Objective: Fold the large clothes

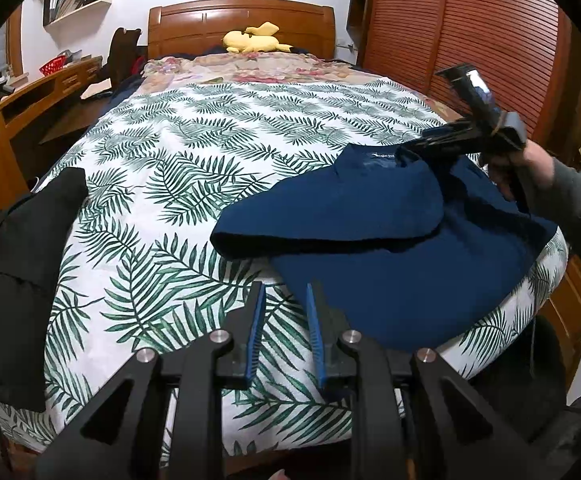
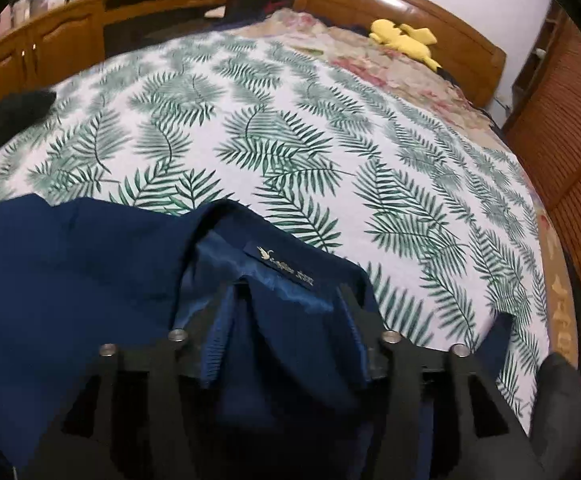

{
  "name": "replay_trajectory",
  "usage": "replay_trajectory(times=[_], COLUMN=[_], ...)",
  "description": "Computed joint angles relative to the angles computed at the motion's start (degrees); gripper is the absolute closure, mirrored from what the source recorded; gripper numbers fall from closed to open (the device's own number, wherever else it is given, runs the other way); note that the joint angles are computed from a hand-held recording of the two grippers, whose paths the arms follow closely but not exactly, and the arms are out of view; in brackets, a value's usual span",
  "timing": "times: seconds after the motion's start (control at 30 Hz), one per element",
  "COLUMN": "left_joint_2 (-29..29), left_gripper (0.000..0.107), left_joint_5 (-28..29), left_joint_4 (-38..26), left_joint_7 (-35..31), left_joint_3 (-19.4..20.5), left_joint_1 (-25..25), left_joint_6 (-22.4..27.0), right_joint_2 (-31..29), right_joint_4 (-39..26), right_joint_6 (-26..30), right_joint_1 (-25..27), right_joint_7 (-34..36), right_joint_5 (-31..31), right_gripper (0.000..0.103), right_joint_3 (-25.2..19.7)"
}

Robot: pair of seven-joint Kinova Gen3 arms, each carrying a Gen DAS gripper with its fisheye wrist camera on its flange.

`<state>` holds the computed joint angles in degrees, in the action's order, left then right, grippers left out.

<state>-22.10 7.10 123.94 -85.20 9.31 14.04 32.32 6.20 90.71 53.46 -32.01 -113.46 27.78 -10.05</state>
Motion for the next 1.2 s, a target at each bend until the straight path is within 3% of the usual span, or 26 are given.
replay_trajectory(times=[0.37,0.7,1.0,1.2], left_joint_2=[1.1,2.1,0.6,-0.2], left_gripper=[0.089,0.089,0.089,0.089], left_joint_5=[-1.1,-3.7,-5.0,-4.2], left_joint_4=[-0.9,-2.0,-0.7,0.8], left_joint_7=[1.9,5.3,6.3,5.3], left_joint_3=[2.0,3.9,1.9,-0.1], left_joint_1=[-0.5,-1.2,-2.4,-2.9], left_joint_6=[-1.1,-0.8,0.1,0.3], right_joint_2=[-8.0,-7.6,-3.4,2.2], right_joint_4=[4.7,7.1,6.3,3.7], right_joint_6=[-2.9,-5.6,-7.8,-4.6], right_joint_1=[-0.5,-3.0,-6.2,-12.5], right_joint_7=[0.1,2.7,6.5,2.2], right_joint_5=[-6.4,-11.8,-13.9,-4.1], right_gripper=[0.047,0.045,0.041,0.039], right_joint_3=[-5.0,-7.4,-7.8,-6.6])
